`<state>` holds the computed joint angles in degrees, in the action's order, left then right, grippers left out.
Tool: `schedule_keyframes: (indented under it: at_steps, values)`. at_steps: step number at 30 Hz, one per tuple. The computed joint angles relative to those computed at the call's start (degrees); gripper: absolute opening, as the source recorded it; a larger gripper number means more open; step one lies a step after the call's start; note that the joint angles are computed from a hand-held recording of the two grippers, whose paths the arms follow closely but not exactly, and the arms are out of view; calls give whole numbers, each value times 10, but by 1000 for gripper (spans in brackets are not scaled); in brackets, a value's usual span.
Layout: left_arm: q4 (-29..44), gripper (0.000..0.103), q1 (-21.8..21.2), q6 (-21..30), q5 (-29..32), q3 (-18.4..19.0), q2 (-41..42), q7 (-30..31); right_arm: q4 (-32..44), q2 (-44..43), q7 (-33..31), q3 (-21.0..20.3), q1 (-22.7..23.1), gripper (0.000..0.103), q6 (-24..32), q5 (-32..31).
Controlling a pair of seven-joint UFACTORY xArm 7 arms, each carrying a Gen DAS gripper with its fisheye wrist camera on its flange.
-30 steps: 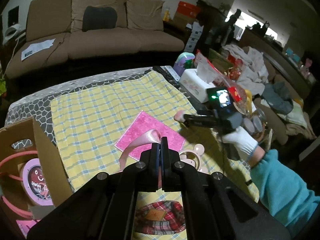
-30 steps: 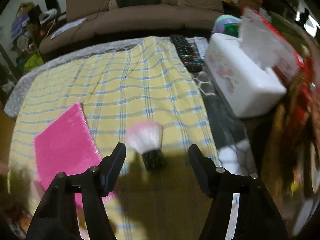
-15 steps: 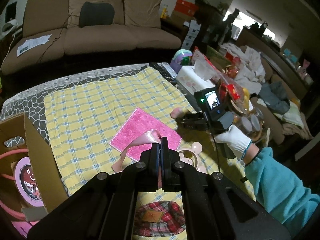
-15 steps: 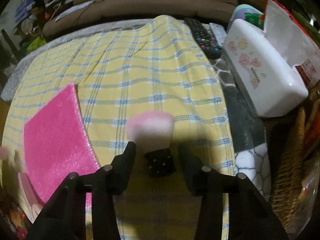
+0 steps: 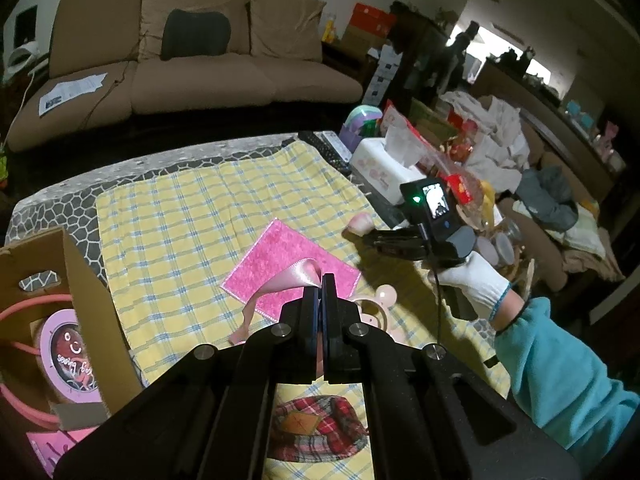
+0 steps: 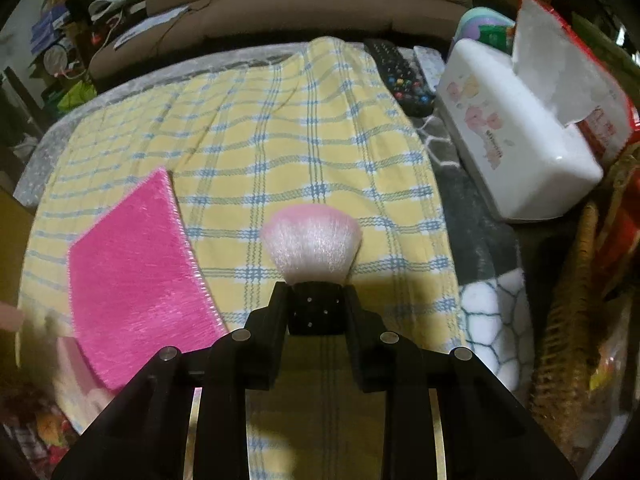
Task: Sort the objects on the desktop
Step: 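Carry the ribbon and the makeup brush toward the cardboard box with both grippers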
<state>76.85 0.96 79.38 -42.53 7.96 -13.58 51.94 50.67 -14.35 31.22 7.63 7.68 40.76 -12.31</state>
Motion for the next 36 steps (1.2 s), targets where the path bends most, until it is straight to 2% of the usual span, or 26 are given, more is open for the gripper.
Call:
schedule_keyframes:
  at_steps: [5, 9, 17, 22, 26, 30, 36]
  values:
    - [25, 1, 8, 24, -5, 16, -7, -7, 12, -43, 6, 8, 11, 26, 24, 19]
    - [62, 1, 23, 56, -13, 35, -2, -16, 44, -66, 10, 27, 23, 26, 63, 22]
    - [175, 1, 81, 132, -36, 85, 43, -8, 139, -64, 33, 71, 65, 26, 116, 36]
    - [259, 2, 141, 174, -62, 97, 94, 1, 228, -16, 52, 97, 103, 26, 127, 45]
    - [312, 2, 185, 191, -70, 92, 131, 7, 295, 37, 68, 108, 137, 26, 122, 47]
    - [360, 2, 223, 193, -73, 75, 170, 4, 397, 122, 86, 120, 183, 26, 140, 14]
    - [421, 2, 266, 180, -66, 39, 235, -13, 549, 260, 95, 109, 263, 26, 176, -32]
